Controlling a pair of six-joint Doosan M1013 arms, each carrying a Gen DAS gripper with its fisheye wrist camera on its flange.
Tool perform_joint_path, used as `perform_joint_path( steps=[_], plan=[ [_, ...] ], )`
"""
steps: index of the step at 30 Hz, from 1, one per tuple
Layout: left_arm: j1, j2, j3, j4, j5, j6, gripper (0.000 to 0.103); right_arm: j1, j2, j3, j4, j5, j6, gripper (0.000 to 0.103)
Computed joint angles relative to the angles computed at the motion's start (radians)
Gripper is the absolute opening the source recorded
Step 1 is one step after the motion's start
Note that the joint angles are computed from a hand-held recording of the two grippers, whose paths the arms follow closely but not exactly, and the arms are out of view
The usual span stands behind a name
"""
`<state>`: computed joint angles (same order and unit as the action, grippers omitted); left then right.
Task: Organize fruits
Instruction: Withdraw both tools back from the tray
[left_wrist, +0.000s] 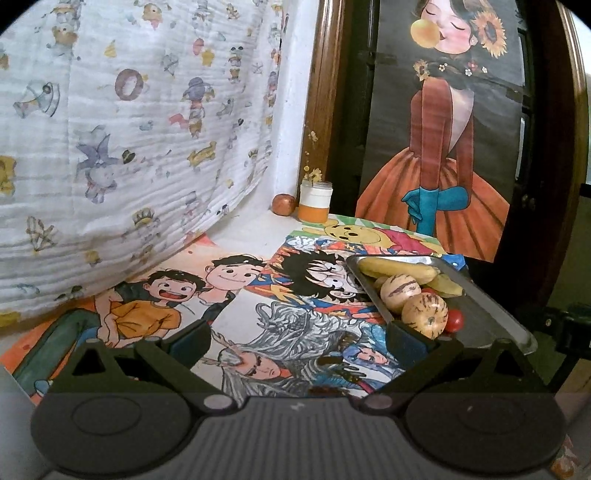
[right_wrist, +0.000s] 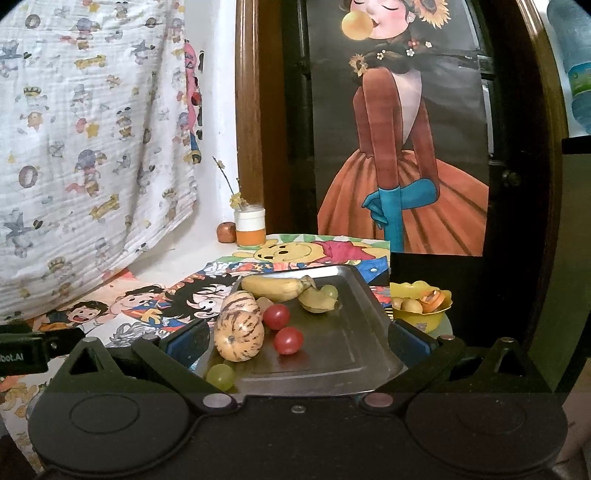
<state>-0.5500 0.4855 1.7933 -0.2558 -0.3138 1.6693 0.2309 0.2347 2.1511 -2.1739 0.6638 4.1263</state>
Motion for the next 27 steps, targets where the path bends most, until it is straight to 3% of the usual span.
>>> perform_joint_path(
  steps=[9,27],
  plan=[
    [0.008,-0.004,0.025,0.067,-0.035,-0.080,0.103,0.036,0.006,0.012,0.007,0.080,0.009,0.102],
    [0.014,-0.019,0.081,0.024,-0.125,-0.008,0.103,0.104,0.022,0.025,0.054,0.199,0.028,0.103]
  ],
)
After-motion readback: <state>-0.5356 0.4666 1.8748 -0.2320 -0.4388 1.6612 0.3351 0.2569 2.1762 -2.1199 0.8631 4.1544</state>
